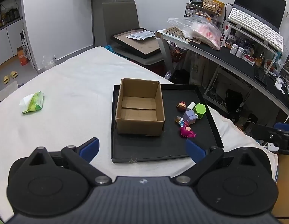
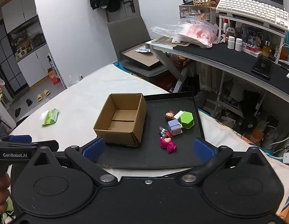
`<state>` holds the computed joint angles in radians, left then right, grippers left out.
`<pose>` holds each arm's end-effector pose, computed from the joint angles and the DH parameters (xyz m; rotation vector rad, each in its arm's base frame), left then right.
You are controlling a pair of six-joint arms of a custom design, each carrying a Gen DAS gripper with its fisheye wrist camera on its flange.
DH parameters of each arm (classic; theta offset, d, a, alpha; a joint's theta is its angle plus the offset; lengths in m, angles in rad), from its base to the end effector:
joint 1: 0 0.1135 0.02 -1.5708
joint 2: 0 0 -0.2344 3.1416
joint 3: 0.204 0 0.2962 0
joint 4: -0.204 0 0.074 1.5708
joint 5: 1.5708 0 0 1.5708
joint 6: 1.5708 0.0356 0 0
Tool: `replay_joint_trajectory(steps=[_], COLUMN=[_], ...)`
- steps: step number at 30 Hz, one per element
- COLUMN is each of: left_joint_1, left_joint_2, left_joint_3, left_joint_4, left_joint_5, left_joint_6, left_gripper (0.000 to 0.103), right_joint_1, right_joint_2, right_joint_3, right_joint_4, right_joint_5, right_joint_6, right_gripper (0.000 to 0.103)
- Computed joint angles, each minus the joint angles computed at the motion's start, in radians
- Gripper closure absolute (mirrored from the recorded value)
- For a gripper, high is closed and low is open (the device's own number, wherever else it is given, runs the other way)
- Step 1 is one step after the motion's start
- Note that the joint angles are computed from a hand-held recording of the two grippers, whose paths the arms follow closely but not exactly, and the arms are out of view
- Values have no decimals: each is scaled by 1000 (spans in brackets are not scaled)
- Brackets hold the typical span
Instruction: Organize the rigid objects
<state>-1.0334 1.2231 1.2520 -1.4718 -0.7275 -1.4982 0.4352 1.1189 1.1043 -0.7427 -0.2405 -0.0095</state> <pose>0.1438 -0.1951 0.3025 -0.6118 2.3300 0.1282 0.2571 0.1289 0.3055 -0.6375 2.2650 0.4913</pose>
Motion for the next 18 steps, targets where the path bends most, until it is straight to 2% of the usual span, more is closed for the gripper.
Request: replay_joint_trajectory(steps=[18], left_joint_1=[4], left_joint_2=[-2], left_joint_3=[-2], left_joint_4=[13], left_joint_5=[6], left_joint_6=[16], left_gripper=[5], right_joint_1=[15], right_joint_2=[3], right_joint_3=[6], right_joint_4=[-9], right_joint_5=[25], right_joint_6=[0], right_gripper=[0])
